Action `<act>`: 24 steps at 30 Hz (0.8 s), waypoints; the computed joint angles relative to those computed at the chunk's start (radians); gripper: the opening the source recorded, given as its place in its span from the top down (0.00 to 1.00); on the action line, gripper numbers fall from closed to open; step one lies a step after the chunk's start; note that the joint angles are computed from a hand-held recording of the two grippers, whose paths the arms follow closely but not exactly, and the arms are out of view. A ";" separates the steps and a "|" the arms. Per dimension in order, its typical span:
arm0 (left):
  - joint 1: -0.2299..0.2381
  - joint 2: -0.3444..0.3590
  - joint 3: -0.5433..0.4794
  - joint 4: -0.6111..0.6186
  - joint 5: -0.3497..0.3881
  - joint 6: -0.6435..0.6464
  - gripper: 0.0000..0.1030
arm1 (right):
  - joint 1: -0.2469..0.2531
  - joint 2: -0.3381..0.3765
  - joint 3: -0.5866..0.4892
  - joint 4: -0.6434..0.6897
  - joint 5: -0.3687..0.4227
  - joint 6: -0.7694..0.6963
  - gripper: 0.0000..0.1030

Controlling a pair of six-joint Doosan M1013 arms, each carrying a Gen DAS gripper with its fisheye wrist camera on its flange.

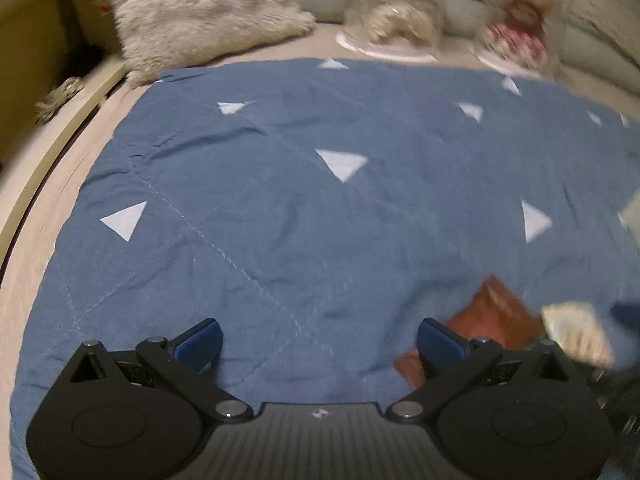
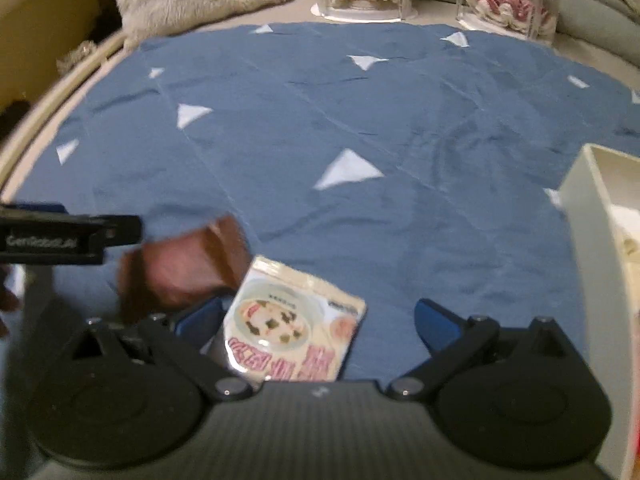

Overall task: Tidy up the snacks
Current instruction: 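Grasp the brown packet with the left tool while the right tool grasps the cream printed bag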

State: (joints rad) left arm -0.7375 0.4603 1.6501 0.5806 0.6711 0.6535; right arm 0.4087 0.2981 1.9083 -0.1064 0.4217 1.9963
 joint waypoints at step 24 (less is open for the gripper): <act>0.012 -0.006 0.001 -0.466 -0.150 0.678 0.00 | -0.105 -0.064 0.102 0.471 -0.094 -0.783 0.00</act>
State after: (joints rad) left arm -0.7252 0.4546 1.6514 0.1143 0.5215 1.3313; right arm 0.3040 0.2339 2.0108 0.3649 0.3275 1.2133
